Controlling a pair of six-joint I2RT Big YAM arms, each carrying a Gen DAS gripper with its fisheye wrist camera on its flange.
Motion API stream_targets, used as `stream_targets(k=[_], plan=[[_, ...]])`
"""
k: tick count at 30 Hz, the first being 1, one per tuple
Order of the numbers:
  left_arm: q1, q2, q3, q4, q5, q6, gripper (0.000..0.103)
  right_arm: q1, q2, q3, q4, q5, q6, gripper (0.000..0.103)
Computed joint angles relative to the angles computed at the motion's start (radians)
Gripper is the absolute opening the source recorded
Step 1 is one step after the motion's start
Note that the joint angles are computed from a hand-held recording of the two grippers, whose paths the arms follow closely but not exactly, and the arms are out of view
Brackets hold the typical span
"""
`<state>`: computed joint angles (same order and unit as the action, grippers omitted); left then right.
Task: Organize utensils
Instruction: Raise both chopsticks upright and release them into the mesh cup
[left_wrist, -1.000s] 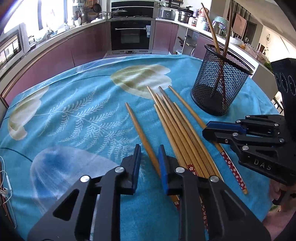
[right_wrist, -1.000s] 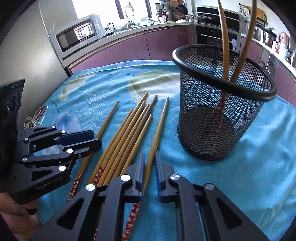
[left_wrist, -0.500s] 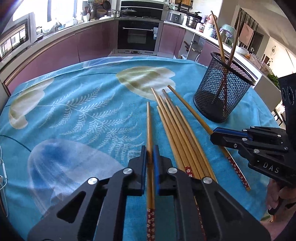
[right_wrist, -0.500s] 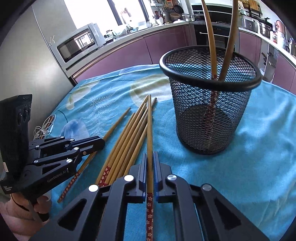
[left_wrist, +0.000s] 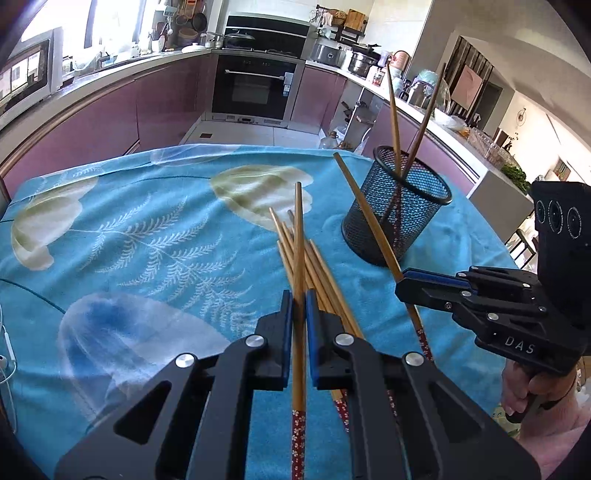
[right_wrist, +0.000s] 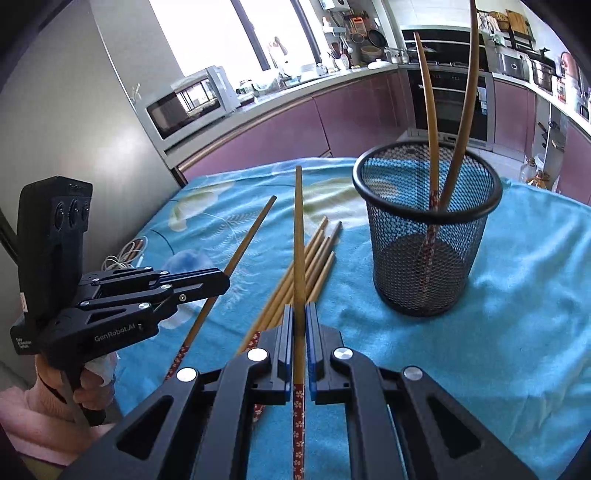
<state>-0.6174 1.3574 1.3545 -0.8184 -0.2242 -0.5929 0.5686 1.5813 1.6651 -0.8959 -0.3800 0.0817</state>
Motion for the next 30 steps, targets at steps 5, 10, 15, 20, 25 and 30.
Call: stream_targets(k=[5,10,15,20,25,30], plan=[[0.003,-0.045,-0.007,0.042,0.049,0.009,0.008,-0.016,-0.030,-0.009,0.038,-0.024,0.024,0.006],[-0.002,-0.095,-0.017,0.087,0.085,0.019,0.008,-0.032,-0.062,-0.020,0.083,-0.029,0.023,0.006],[-0.003,-0.144,-0.023,0.137,0.101,0.026,0.007,-0.043,-0.084,-0.025,0.118,-0.029,0.021,0.006],[-0.003,-0.162,-0.012,0.189,0.095,0.032,0.007,-0.061,-0.099,-0.012,0.133,-0.030,0.014,0.006],[-0.004,-0.138,0.034,0.216,0.077,0.053,0.007,-0.075,-0.115,0.003,0.145,-0.006,0.006,0.006],[-0.007,-0.080,0.119,0.226,0.063,0.107,0.007,-0.091,-0.112,0.041,0.155,0.019,0.003,0.006]])
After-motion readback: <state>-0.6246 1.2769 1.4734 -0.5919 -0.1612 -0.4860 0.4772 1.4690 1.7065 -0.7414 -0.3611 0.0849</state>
